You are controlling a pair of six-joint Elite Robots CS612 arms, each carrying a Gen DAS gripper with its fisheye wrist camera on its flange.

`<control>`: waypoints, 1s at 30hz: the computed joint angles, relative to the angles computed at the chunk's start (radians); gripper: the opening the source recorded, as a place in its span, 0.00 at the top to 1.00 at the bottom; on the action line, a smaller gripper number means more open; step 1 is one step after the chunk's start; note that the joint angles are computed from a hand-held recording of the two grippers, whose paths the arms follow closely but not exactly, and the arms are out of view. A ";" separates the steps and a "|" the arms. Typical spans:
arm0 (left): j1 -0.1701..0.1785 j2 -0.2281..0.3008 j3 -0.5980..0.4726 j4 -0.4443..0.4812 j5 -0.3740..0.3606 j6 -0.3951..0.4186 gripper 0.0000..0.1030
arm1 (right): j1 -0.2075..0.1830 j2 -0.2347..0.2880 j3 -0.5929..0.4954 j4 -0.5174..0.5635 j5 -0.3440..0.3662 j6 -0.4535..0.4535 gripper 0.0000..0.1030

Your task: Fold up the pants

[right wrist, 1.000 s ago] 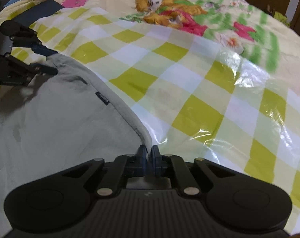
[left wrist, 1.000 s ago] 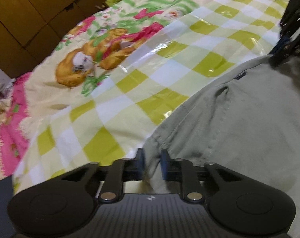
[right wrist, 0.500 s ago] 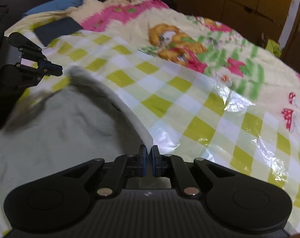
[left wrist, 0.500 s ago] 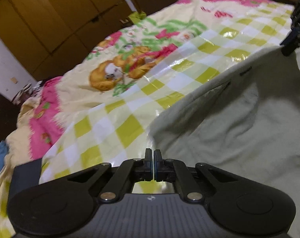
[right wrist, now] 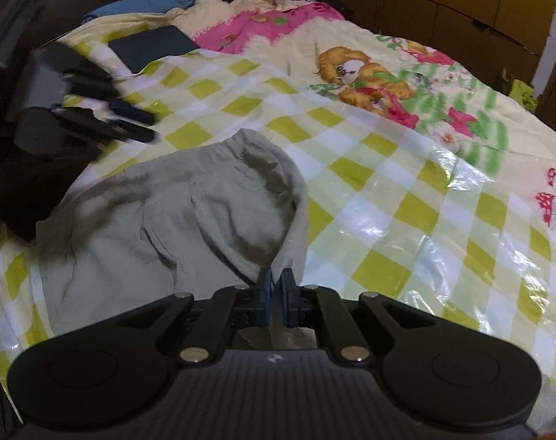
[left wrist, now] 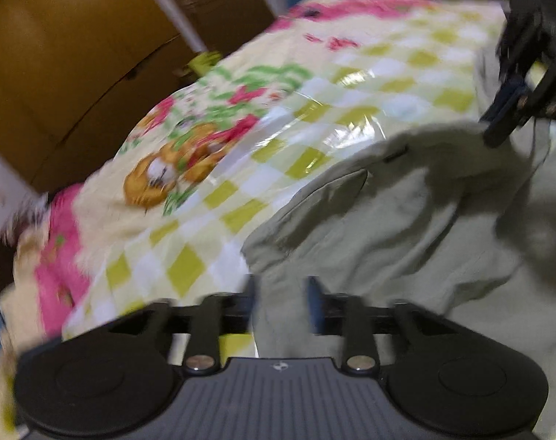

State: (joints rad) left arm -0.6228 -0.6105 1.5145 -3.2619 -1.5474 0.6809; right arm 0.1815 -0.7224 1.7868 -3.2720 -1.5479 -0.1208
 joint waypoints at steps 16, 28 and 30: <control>-0.010 0.168 -0.372 0.457 0.021 0.291 0.34 | -0.085 0.056 -0.023 0.080 0.186 0.066 0.94; -0.021 0.134 -0.316 0.450 0.098 0.274 0.77 | -0.088 0.056 -0.025 0.066 0.140 0.089 0.94; -0.018 0.111 -0.270 0.376 0.111 0.246 0.77 | -0.080 0.043 -0.009 0.032 0.102 0.087 0.94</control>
State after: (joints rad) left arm -0.6413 -0.4990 1.2443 -2.8854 -1.4363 0.9271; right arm 0.1013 -0.6791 1.7778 -3.2401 -1.4460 -0.0336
